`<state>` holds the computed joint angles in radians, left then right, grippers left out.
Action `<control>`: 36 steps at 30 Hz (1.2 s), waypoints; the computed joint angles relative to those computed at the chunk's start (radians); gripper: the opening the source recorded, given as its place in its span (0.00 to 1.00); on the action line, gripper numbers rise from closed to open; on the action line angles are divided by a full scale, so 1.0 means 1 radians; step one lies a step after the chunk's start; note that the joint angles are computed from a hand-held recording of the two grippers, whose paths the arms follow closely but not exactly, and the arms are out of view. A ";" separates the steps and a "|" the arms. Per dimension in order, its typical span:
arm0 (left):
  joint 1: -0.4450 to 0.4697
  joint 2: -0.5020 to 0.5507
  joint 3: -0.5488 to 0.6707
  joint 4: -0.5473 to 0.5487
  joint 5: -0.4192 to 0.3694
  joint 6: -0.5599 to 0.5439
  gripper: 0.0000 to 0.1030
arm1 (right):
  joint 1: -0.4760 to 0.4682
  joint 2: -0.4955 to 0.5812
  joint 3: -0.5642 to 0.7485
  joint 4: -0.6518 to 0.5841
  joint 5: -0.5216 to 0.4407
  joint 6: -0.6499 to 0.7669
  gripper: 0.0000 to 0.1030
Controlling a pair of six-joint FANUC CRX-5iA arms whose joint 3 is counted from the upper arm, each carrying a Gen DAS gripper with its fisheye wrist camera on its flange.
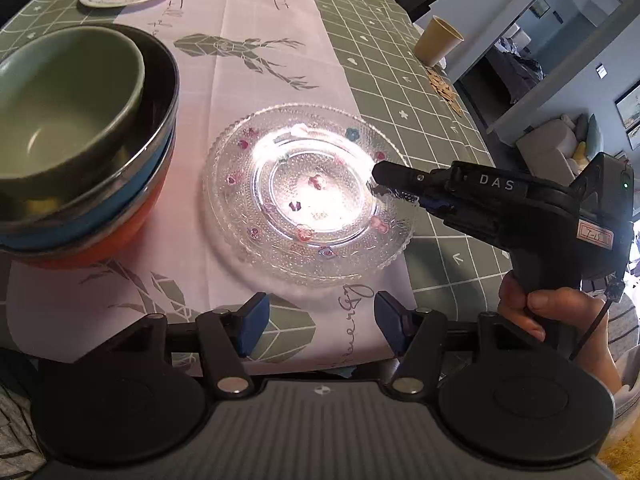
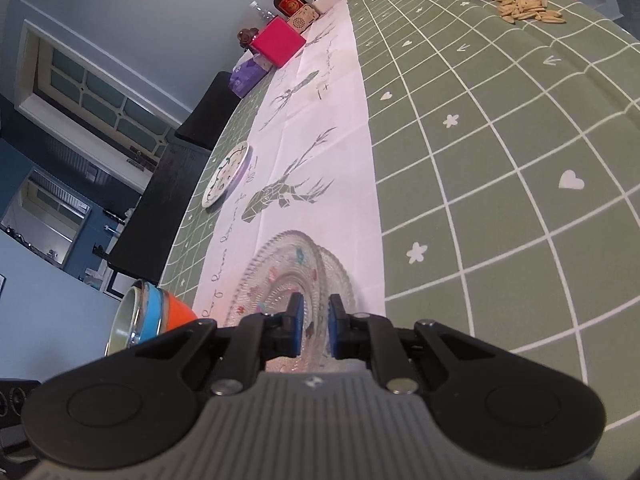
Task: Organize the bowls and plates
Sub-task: 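Lower the glass plate beside the bowl stack and open both grippers, then move both grippers to the white painted Fruity plate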
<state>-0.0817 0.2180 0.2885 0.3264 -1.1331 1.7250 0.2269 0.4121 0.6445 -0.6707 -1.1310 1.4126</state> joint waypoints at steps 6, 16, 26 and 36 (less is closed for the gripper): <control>-0.011 0.005 0.027 -0.050 -0.015 0.028 0.69 | 0.095 -0.059 -0.089 0.197 0.110 0.082 0.12; 0.006 0.004 0.008 -0.007 -0.008 0.016 0.69 | 0.197 -0.110 -0.220 0.455 0.241 0.106 0.20; 0.015 0.002 0.004 -0.006 -0.014 0.034 0.69 | 0.208 -0.125 -0.247 0.475 0.281 0.125 0.25; -0.019 -0.075 -0.041 -0.096 0.118 0.050 0.69 | 0.152 -0.168 -0.267 0.439 0.433 0.046 0.65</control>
